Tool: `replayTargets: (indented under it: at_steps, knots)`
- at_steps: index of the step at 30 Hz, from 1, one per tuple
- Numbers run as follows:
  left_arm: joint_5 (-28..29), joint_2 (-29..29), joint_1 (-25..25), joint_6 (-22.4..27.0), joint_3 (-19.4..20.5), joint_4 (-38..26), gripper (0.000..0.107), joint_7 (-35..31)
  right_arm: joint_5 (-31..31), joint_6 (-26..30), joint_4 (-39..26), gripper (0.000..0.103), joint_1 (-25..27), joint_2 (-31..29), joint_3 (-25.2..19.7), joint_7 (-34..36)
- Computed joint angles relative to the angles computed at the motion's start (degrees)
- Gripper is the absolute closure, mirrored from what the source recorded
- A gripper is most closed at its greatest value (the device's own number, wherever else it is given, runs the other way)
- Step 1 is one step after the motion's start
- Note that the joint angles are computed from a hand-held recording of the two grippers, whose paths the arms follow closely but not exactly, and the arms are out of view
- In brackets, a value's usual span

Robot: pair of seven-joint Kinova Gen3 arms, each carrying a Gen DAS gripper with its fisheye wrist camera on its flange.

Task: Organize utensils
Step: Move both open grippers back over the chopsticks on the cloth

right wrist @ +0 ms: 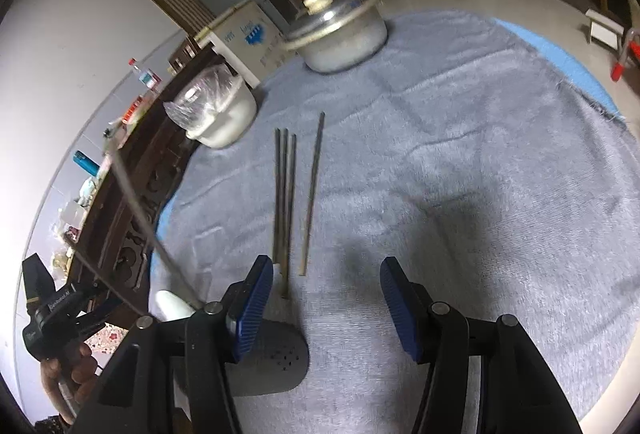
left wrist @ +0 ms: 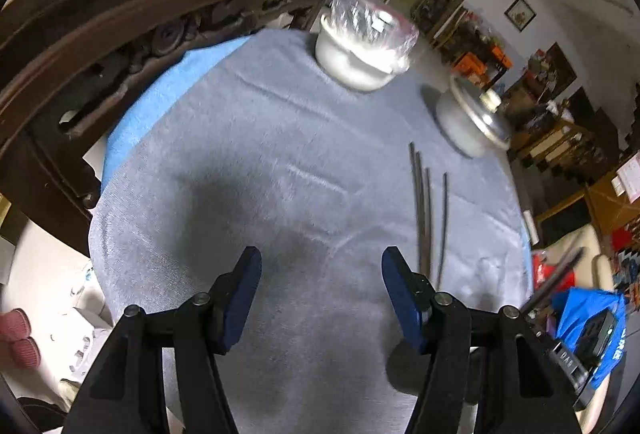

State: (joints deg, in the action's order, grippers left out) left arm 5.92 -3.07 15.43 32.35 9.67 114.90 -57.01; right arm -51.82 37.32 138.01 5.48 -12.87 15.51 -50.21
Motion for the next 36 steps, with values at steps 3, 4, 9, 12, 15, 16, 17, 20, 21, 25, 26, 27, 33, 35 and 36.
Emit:
replayTargets:
  at_steps: [3, 4, 9, 12, 15, 16, 17, 20, 21, 25, 26, 27, 33, 35, 36]
  knots:
    - [-1.47, 2.41, 0.03, 0.51, 0.16, -0.29, 0.044, 1.10, 1.44, 0.85, -2.07, 0.043, 0.36, 4.68, -0.93, -0.91]
    - [-1.79, 3.21, 0.16, 0.97, 0.13, -0.60, 0.044, 1.29, 2.47, 0.89, -3.09, 0.043, 0.68, 6.44, -1.85, -1.55]
    - [-2.70, 8.27, 1.17, 2.96, -0.29, -3.02, 0.044, 0.22, 7.16, 2.65, -10.33, 0.043, 2.45, 14.82, -6.76, -5.67]
    - [-3.72, 10.31, 1.82, 3.71, -0.73, -4.28, 0.044, -0.08, 9.74, 4.23, -16.09, 0.043, 3.06, 19.91, -9.34, -9.05]
    - [-4.50, 12.05, 2.18, 4.66, -1.27, -5.66, 0.044, -0.36, 13.28, 5.75, -22.37, 0.043, 2.71, 24.49, -11.78, -13.87]
    - [-5.10, 12.77, 2.58, 4.82, -1.44, -6.21, 0.044, 0.06, 14.42, 6.24, -24.12, 0.043, 2.64, 25.68, -12.42, -15.30]
    - [-5.53, 13.16, 2.81, 5.04, -1.64, -6.52, 0.044, 0.27, 15.77, 6.87, -26.16, 0.043, 2.33, 27.06, -13.06, -17.04]
    - [-5.92, 14.41, 2.99, 5.62, -1.87, -7.60, 0.044, -0.16, 19.92, 7.96, -31.17, 0.043, 0.89, 30.34, -14.82, -22.11]
    - [-6.18, 14.76, 3.16, 5.85, -1.98, -7.95, 0.044, -0.15, 21.77, 8.13, -32.69, 0.043, 0.19, 31.29, -15.24, -23.80]
    - [-6.82, 15.92, 3.63, 6.53, -2.24, -9.27, 0.044, -0.46, 27.87, 9.26, -37.84, 0.053, -2.31, 34.51, -16.51, -29.78]
    - [-7.12, 16.18, 3.81, 6.76, -2.31, -9.68, 0.044, -0.47, 29.33, 9.61, -39.00, 0.056, -3.00, 35.32, -16.63, -31.25]
    - [-7.64, 16.66, 4.08, 7.17, -2.38, -10.47, 0.044, -0.55, 30.52, 9.96, -39.98, 0.058, -3.46, 36.08, -16.82, -32.42]
    - [-9.66, 20.68, 4.92, 10.11, -2.55, -17.07, 0.044, -2.60, 38.34, 11.59, -43.02, 0.089, -6.59, 37.76, -17.27, -37.48]
    - [-9.29, 22.91, 5.06, 11.67, -2.11, -20.75, 0.044, -4.38, 38.82, 11.76, -42.51, 0.093, -5.64, 37.35, -17.75, -36.65]
    - [-9.08, 23.84, 5.34, 12.43, -1.99, -22.44, 0.044, -5.04, 38.39, 11.96, -42.21, 0.093, -4.85, 37.12, -17.98, -36.14]
